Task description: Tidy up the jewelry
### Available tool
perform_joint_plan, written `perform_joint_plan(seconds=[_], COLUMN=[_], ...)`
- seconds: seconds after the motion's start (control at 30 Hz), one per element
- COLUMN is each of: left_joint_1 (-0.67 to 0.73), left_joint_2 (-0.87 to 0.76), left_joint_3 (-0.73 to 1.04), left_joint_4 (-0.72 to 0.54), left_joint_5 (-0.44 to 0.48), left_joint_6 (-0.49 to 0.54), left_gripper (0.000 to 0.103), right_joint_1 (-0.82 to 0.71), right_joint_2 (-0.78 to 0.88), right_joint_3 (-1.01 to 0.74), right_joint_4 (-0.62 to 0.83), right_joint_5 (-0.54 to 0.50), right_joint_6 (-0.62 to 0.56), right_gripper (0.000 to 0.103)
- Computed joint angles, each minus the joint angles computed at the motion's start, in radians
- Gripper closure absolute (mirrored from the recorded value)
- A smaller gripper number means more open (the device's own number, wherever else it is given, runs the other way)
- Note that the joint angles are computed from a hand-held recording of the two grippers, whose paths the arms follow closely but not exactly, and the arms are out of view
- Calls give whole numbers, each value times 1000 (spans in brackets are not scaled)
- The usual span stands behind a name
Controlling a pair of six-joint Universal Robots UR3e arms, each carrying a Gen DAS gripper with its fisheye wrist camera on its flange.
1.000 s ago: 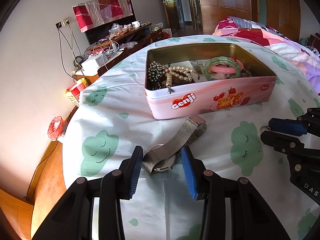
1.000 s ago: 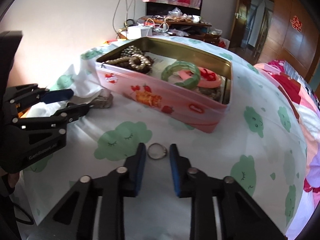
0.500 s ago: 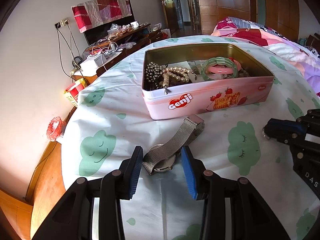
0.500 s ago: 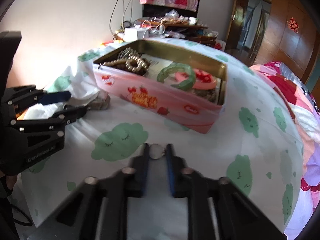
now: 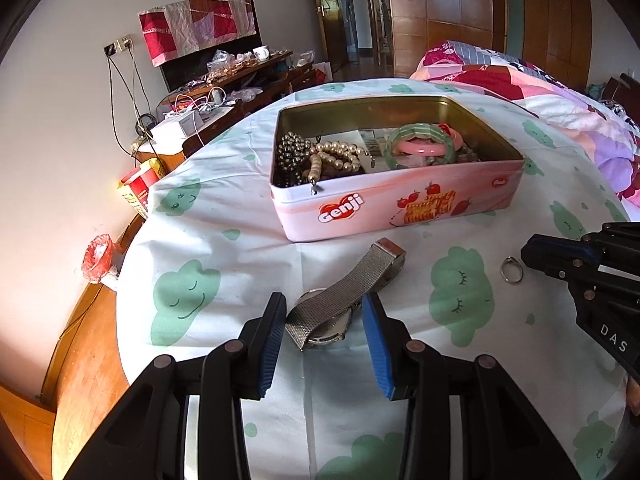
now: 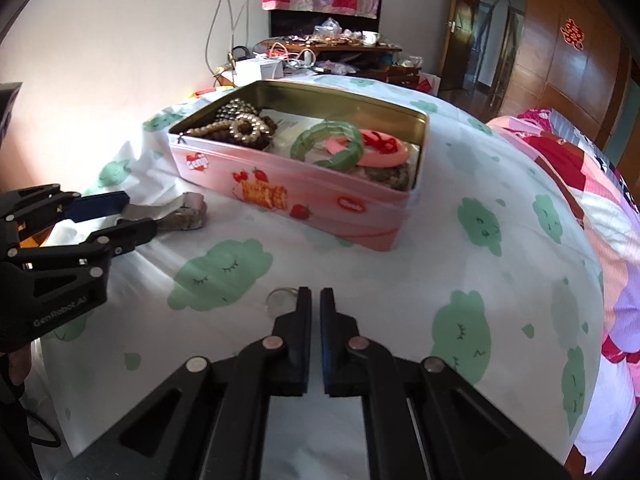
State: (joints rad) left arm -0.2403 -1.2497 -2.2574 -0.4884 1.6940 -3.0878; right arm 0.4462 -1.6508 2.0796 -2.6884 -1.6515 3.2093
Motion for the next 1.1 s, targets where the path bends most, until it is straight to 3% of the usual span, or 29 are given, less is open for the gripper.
perform_joint_plan(seconds=[0.03, 0.07, 0.1, 0.17, 0.37, 0.43, 0.53, 0.57, 0.6, 0.83, 0.97, 1.1], left_joint_1=[-2, -7, -12, -20, -24, -25, -27, -30, -30, -25, -17, -14], left_joint_2=[5, 7, 9, 6, 1, 3, 12, 16, 22, 21, 29, 27], left_joint_3=[-2, -1, -4, -6, -3, -3, -1, 1, 1, 1, -4, -11], left_joint_4=[1, 2, 5, 10, 4, 3, -2, -6, -10, -12, -14, -15], left_joint_5=[3, 7, 14, 23, 14, 10, 6, 7, 4, 1, -5, -14], left_joint_6=[-2, -4, -5, -7, -12, -12, -12, -12, -11, -8, -6, -1], left_gripper=[63, 63, 63, 63, 63, 63, 63, 63, 63, 63, 63, 63], right_joint_1=[-4, -9, -15, -14, 47, 45, 48, 48, 52, 43, 36, 64], right_joint_2=[-7, -12, -18, -21, 50, 44, 33, 25, 21, -2, -11, 16], right_joint_3=[4, 4, 7, 7, -58, -56, -43, -34, -27, -20, -16, -45], right_joint_4=[-5, -1, 2, -3, 43, 44, 37, 31, 20, 37, 35, 45], right_joint_5=[4, 15, 27, 40, -13, -12, -11, -7, -16, -10, 7, -12], right_joint_6=[16, 27, 32, 41, 53, 49, 47, 47, 49, 47, 60, 68], right_gripper=[95, 84, 65, 58, 63, 80, 82, 87, 101, 99, 67, 67])
